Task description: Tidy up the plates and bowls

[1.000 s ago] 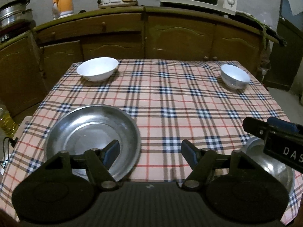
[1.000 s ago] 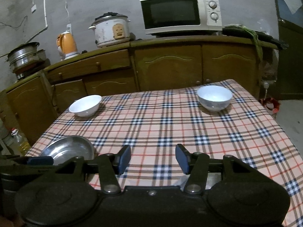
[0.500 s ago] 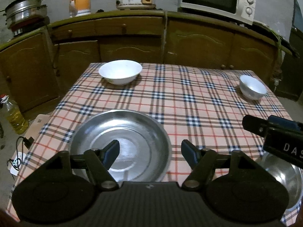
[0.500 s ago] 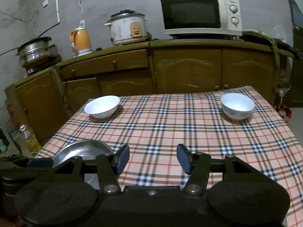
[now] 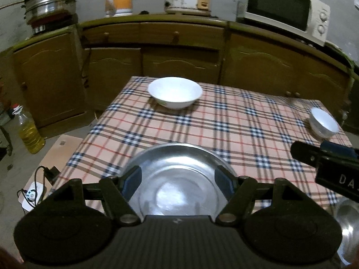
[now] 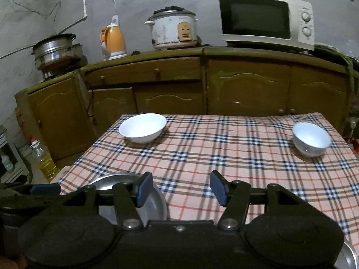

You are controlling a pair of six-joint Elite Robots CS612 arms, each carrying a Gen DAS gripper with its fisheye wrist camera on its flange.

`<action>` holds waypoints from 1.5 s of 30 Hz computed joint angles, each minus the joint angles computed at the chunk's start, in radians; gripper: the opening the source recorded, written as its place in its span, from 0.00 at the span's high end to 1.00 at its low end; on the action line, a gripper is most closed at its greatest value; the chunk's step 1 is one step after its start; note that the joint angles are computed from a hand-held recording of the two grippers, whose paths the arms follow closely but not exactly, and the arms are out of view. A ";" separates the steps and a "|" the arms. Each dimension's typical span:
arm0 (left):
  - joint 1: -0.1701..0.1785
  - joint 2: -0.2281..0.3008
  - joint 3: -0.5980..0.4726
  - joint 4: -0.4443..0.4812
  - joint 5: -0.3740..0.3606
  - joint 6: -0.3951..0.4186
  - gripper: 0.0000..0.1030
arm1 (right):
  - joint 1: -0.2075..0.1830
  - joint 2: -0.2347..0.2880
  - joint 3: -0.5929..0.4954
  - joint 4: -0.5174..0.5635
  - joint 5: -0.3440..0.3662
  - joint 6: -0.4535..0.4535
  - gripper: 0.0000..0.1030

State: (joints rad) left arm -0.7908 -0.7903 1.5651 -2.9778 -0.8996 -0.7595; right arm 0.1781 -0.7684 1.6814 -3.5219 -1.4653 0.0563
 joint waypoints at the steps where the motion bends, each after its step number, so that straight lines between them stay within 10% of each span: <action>1: 0.005 0.000 -0.001 0.003 0.002 -0.004 0.29 | 0.004 0.005 -0.012 0.009 -0.001 -0.004 0.32; 18: 0.141 0.079 -0.164 0.086 -0.017 0.021 0.29 | 0.030 0.150 -0.350 0.205 -0.001 0.031 0.31; 33: 0.245 0.276 -0.513 0.260 -0.137 0.114 0.29 | 0.038 0.432 -0.888 0.656 0.024 0.088 0.31; 40: 0.267 0.341 -0.610 0.277 -0.201 0.147 0.44 | 0.035 0.548 -1.085 0.775 0.069 0.133 0.31; 42: 0.271 0.354 -0.625 0.249 -0.229 0.165 0.54 | 0.031 0.575 -1.130 0.795 0.101 0.145 0.38; 45: 0.268 0.369 -0.640 0.208 -0.246 0.212 0.71 | 0.023 0.596 -1.162 0.793 0.190 0.147 0.81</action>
State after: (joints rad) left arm -0.5229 -0.4218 0.9247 -2.7696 -1.1453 -0.5477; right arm 0.2015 -0.1721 0.5199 -2.7288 -1.2751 0.2037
